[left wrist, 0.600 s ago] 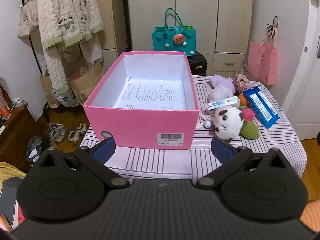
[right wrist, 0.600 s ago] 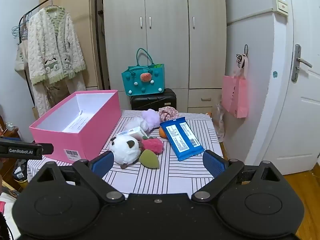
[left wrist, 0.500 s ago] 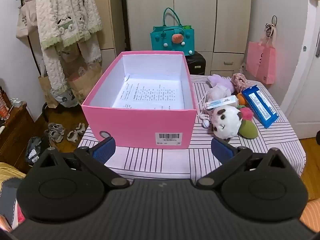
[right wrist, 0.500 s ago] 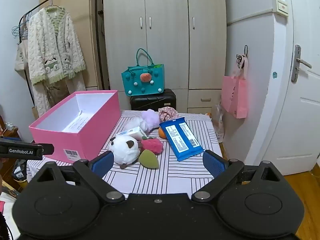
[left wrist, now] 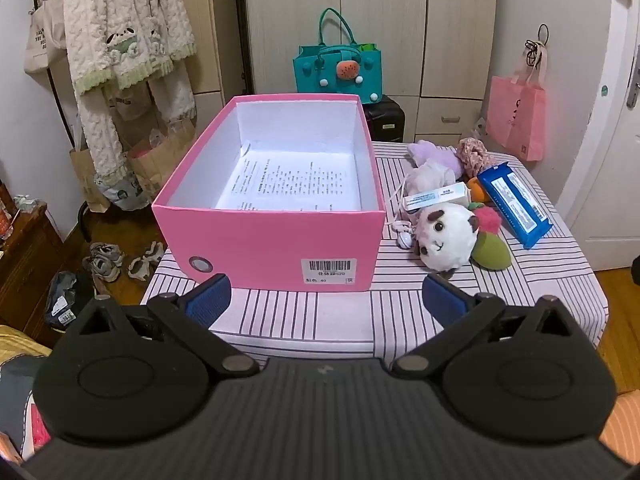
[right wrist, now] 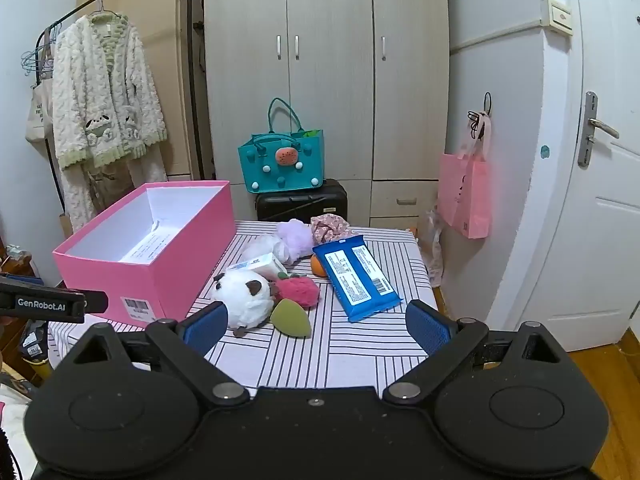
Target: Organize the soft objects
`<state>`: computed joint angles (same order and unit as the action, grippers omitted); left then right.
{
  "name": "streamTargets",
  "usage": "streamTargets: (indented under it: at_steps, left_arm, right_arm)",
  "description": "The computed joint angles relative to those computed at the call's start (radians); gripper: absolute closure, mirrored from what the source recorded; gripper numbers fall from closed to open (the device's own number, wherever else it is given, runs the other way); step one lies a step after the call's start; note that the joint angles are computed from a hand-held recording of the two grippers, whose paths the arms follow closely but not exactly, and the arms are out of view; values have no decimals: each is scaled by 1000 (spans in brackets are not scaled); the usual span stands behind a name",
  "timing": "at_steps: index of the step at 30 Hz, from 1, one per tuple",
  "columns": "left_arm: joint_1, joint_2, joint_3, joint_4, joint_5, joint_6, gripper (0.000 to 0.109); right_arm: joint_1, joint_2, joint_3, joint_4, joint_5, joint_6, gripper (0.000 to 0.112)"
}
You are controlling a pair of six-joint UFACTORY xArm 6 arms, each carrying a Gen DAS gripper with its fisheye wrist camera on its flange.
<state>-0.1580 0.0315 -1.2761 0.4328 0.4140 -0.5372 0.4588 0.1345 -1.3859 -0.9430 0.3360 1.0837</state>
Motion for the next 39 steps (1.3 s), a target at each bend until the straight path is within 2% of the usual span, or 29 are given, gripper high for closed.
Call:
streamTargets:
  at_steps: [7,20,32,39]
  left_arm:
    - [2,3,5,20,-22,-14,6]
    - [13,-19,42,284,-84,-241,6]
    - [22,-35,68,283,-114,-237,6]
    - [31,-33,76,295,-141,-257,6]
  right_arm:
    - [-1,-2,6,-33,1,23,14]
    - [3,-8,16,-172,-13,123,14]
    - [-11,-20,35,-220,-39,182,9]
    - [-13,-15,42,-130,-44,113,9]
